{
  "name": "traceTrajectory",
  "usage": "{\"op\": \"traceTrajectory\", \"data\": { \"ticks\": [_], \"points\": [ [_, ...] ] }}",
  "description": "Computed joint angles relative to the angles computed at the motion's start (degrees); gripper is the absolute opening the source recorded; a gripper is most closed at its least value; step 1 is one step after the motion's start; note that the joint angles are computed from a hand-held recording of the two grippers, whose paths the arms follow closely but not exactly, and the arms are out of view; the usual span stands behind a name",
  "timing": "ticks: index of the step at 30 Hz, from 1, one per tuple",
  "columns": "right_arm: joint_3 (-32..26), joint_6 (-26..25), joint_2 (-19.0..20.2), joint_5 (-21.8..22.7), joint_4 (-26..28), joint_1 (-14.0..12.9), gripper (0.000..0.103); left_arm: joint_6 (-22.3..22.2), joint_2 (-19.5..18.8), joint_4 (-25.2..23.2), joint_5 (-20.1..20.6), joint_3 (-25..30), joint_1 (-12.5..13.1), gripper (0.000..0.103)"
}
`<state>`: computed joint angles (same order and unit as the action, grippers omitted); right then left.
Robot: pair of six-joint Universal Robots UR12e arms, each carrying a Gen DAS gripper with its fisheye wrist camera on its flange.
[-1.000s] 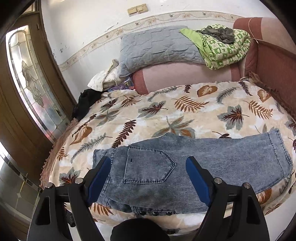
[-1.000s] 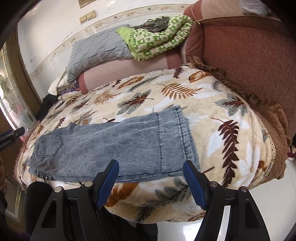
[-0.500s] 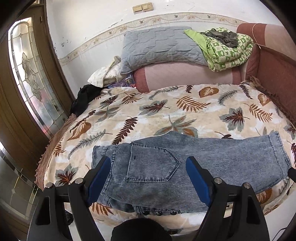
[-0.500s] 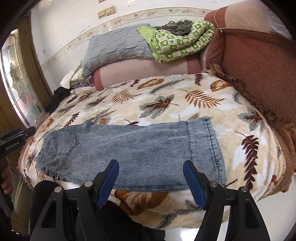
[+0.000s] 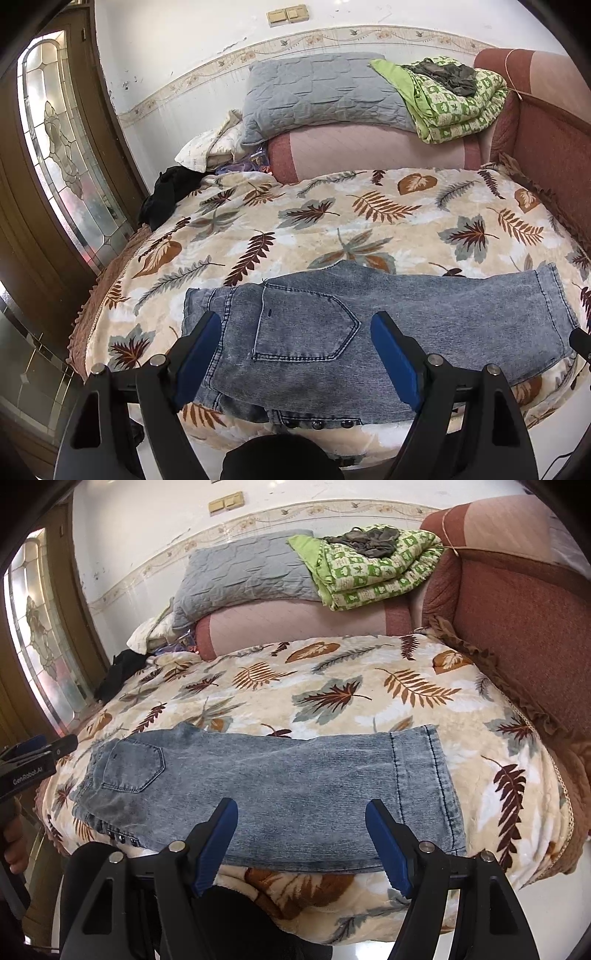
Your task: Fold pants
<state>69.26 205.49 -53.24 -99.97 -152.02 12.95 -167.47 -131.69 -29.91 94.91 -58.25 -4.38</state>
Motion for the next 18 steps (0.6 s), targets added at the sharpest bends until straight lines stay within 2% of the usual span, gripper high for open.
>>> {"op": "traceTrajectory", "data": {
  "ticks": [18],
  "points": [
    [-1.66,-0.46,0.32,-1.07,-0.53,0.59,0.075,-1.52,0.41,0.48,-1.09,-0.65,0.68,0.084]
  ]
}}
